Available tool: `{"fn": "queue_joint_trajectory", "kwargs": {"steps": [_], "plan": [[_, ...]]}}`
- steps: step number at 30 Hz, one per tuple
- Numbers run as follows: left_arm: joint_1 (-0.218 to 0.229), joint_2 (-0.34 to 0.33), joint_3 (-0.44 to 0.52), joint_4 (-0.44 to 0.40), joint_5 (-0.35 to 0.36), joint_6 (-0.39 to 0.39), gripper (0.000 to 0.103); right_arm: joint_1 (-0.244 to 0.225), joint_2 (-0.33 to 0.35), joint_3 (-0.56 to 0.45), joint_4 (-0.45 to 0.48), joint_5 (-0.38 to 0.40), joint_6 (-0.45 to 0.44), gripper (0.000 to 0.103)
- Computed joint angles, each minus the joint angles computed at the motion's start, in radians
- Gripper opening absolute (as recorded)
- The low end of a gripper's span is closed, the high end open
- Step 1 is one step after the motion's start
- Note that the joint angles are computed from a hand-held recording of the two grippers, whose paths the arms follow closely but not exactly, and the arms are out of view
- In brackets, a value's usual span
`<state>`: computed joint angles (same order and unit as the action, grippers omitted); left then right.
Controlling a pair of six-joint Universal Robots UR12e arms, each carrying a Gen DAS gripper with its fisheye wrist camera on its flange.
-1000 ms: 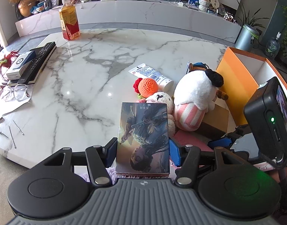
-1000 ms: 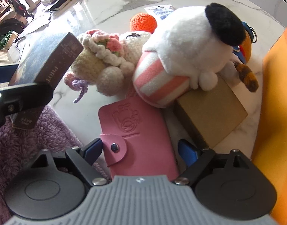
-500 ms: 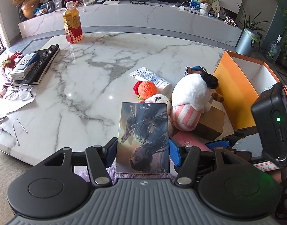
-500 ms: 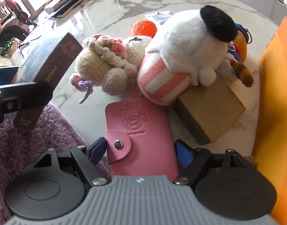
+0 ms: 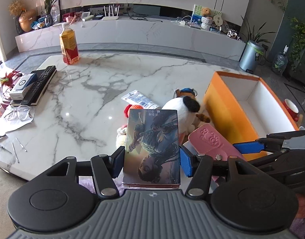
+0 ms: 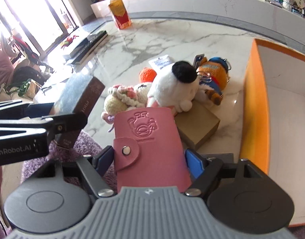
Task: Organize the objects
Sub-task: 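Carry the book and pink wallet with both tools into the orange shoebox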
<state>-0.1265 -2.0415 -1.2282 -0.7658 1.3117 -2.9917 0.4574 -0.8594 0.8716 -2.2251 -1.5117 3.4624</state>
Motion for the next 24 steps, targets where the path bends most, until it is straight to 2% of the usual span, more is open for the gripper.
{"fn": "queue_joint_trajectory", "kwargs": {"steps": [5,7,10,13,16,20,24], "plan": [[-0.023,-0.006,0.029,0.024,-0.077,0.029,0.066,-0.011,-0.049,0.070,-0.121,-0.090,0.046,0.079],[-0.036,-0.015,0.049,0.020,-0.117,0.038,0.066,-0.017,-0.088,0.125,-0.162,-0.137,0.074,0.079],[-0.064,-0.037,0.084,0.002,-0.154,0.061,0.066,-0.032,-0.136,0.192,-0.189,-0.220,0.132,0.079],[-0.098,-0.065,0.124,-0.037,-0.167,0.094,0.066,-0.050,-0.179,0.259,-0.206,-0.272,0.200,0.079],[-0.134,-0.092,0.161,-0.079,-0.155,0.123,0.066,-0.068,-0.209,0.313,-0.207,-0.299,0.254,0.079],[-0.168,-0.114,0.190,-0.136,-0.123,0.132,0.066,-0.098,-0.234,0.365,-0.202,-0.266,0.311,0.079],[-0.191,-0.125,0.196,-0.152,-0.059,0.135,0.066,-0.115,-0.240,0.393,-0.207,-0.255,0.330,0.079]]}}
